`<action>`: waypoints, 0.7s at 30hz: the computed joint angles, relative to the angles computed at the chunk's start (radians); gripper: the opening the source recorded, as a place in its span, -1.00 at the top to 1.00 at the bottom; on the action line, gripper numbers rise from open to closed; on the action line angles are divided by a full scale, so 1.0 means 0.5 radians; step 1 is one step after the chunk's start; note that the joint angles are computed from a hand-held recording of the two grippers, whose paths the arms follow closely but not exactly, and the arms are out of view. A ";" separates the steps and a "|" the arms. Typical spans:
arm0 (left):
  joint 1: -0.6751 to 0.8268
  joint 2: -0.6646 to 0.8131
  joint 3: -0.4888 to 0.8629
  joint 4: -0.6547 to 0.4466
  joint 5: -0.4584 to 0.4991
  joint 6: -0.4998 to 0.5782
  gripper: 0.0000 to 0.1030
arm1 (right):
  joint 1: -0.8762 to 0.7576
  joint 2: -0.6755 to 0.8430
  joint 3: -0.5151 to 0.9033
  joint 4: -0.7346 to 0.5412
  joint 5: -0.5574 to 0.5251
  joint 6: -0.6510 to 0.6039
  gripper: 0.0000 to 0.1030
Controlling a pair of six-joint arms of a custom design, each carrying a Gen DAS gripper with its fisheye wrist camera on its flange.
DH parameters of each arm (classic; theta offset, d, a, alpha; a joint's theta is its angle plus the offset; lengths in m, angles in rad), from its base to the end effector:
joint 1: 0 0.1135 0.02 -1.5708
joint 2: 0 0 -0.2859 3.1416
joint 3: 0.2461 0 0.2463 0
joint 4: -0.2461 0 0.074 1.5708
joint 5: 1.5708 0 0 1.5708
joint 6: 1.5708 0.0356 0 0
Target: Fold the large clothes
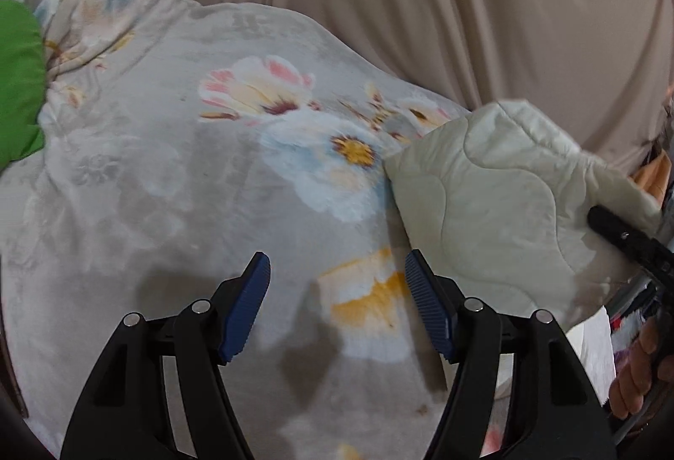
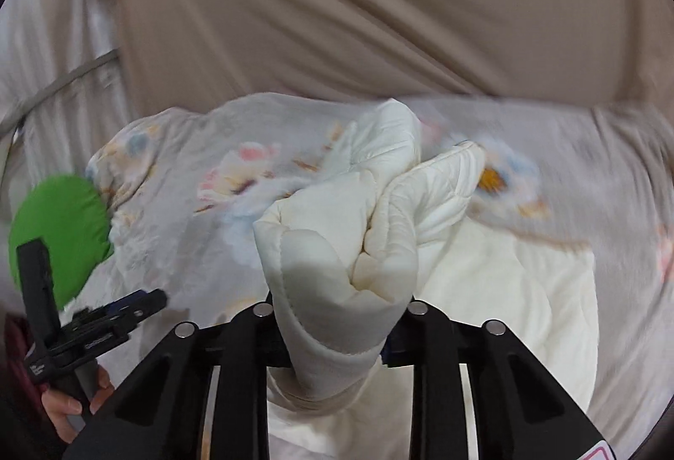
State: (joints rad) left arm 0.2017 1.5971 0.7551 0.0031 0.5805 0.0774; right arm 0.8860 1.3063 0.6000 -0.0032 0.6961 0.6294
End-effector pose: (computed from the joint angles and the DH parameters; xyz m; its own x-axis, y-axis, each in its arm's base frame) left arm 0.2985 0.0411 0.1839 -0.7118 -0.0796 -0.6978 0.2474 0.9015 -0.3551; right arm 0.1713 0.1736 0.2141 -0.5018 0.0996 -0.8592 0.0109 0.9940 0.1089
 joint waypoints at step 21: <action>0.484 0.764 0.601 -0.593 0.259 0.273 -0.35 | 0.077 0.531 0.145 0.811 -0.890 -0.472 0.33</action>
State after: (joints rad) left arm 0.4436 1.9791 1.0557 -0.2932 0.7098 0.2141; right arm 0.9244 1.5720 0.6725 0.4022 0.2513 0.3933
